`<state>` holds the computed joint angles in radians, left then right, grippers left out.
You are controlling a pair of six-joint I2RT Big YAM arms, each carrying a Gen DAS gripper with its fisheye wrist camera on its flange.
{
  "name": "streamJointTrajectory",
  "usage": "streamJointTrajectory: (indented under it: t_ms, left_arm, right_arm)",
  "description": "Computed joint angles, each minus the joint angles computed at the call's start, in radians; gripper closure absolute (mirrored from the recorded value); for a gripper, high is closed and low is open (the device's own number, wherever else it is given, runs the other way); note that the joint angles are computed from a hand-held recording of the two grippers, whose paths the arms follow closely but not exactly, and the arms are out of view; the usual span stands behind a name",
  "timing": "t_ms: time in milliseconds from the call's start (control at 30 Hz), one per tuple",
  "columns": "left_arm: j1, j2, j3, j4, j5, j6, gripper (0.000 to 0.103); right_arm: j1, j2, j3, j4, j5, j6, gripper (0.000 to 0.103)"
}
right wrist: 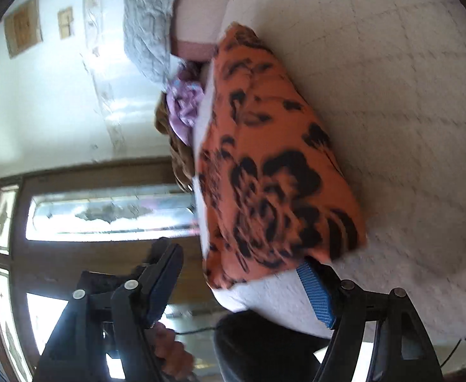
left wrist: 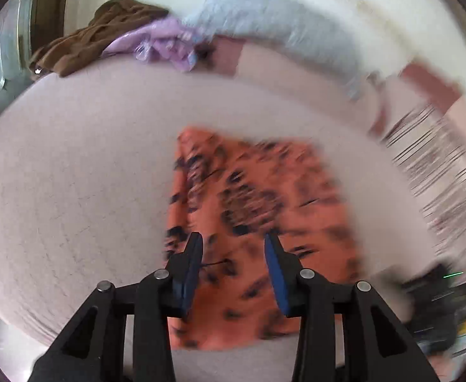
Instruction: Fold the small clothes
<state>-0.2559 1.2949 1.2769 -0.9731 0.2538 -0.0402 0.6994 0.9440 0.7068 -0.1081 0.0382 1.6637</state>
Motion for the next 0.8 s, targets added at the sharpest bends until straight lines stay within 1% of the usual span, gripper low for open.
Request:
streamJointTrajectory:
  t_ms: [33, 67, 100, 133, 167, 200, 233, 300, 333, 400, 467, 500, 533, 567, 600, 633, 667, 733, 767, 800]
  left_arm:
    - [-0.007, 0.036, 0.004, -0.033, -0.037, -0.004, 0.063]
    - [0.005, 0.069, -0.010, -0.039, -0.023, -0.014, 0.061]
    - [0.017, 0.058, -0.035, -0.003, -0.009, -0.017, 0.061]
    - [0.020, 0.046, -0.047, 0.013, -0.003, -0.012, 0.061]
    - [0.020, 0.039, -0.047, 0.010, -0.006, -0.006, 0.061]
    - [0.022, 0.037, -0.039, -0.006, -0.005, -0.001, 0.062]
    - [0.023, 0.038, -0.029, -0.020, -0.004, 0.005, 0.062]
    - [0.032, 0.019, -0.019, -0.023, 0.016, 0.012, 0.062]
    - [0.035, 0.010, -0.016, -0.013, 0.035, 0.010, 0.062]
    - [0.039, -0.008, -0.011, 0.011, 0.072, 0.008, 0.061]
    - [0.024, 0.007, 0.007, 0.033, 0.071, 0.011, 0.058]
    - [0.011, 0.032, 0.017, 0.033, 0.049, 0.019, 0.057]
    - [-0.001, 0.049, 0.022, 0.026, 0.018, 0.017, 0.057]
    - [-0.010, 0.076, 0.026, 0.014, -0.017, 0.014, 0.057]
    - [-0.010, 0.113, 0.031, -0.008, -0.028, 0.003, 0.056]
    - [-0.003, 0.115, 0.020, 0.018, -0.014, -0.012, 0.054]
    - [0.004, 0.110, 0.007, 0.044, 0.002, -0.022, 0.054]
    - [0.005, 0.108, 0.007, 0.041, 0.004, -0.023, 0.054]
    - [0.003, 0.107, 0.008, 0.040, -0.004, -0.019, 0.054]
    - [0.008, 0.100, 0.005, 0.037, -0.004, -0.003, 0.054]
  right_arm:
    - [0.010, -0.019, 0.002, -0.027, 0.078, 0.002, 0.028]
    - [0.022, -0.045, -0.006, -0.054, 0.155, 0.021, 0.029]
    - [0.027, -0.069, -0.025, -0.063, 0.199, 0.057, 0.029]
    - [0.024, -0.093, -0.054, -0.061, 0.202, 0.111, 0.029]
    - [0.021, -0.103, -0.073, -0.045, 0.178, 0.130, 0.029]
    - [0.018, -0.109, -0.086, -0.030, 0.140, 0.118, 0.029]
    - [0.019, -0.113, -0.076, -0.064, 0.095, 0.070, 0.029]
    - [0.021, -0.123, -0.029, -0.187, 0.047, -0.023, 0.028]
    - [0.019, -0.132, -0.012, -0.232, 0.039, -0.050, 0.028]
    - [0.006, -0.159, 0.005, -0.283, 0.037, -0.111, 0.028]
    - [-0.038, -0.163, 0.053, -0.371, 0.022, -0.198, 0.027]
    - [-0.072, -0.150, 0.083, -0.409, 0.013, -0.238, 0.027]
    - [-0.098, -0.139, 0.094, -0.419, -0.008, -0.261, 0.025]
    - [-0.145, -0.111, 0.114, -0.422, -0.062, -0.298, 0.024]
    - [-0.181, -0.080, 0.132, -0.423, -0.105, -0.332, 0.024]
    - [-0.212, -0.037, 0.153, -0.423, -0.132, -0.363, 0.024]
    - [-0.249, -0.011, 0.154, -0.423, -0.187, -0.392, 0.024]
    - [-0.305, 0.102, 0.178, -0.407, -0.329, -0.425, 0.024]
    - [-0.309, 0.136, 0.187, -0.393, -0.372, -0.437, 0.032]
    - [-0.300, 0.154, 0.210, -0.410, -0.359, -0.477, 0.038]
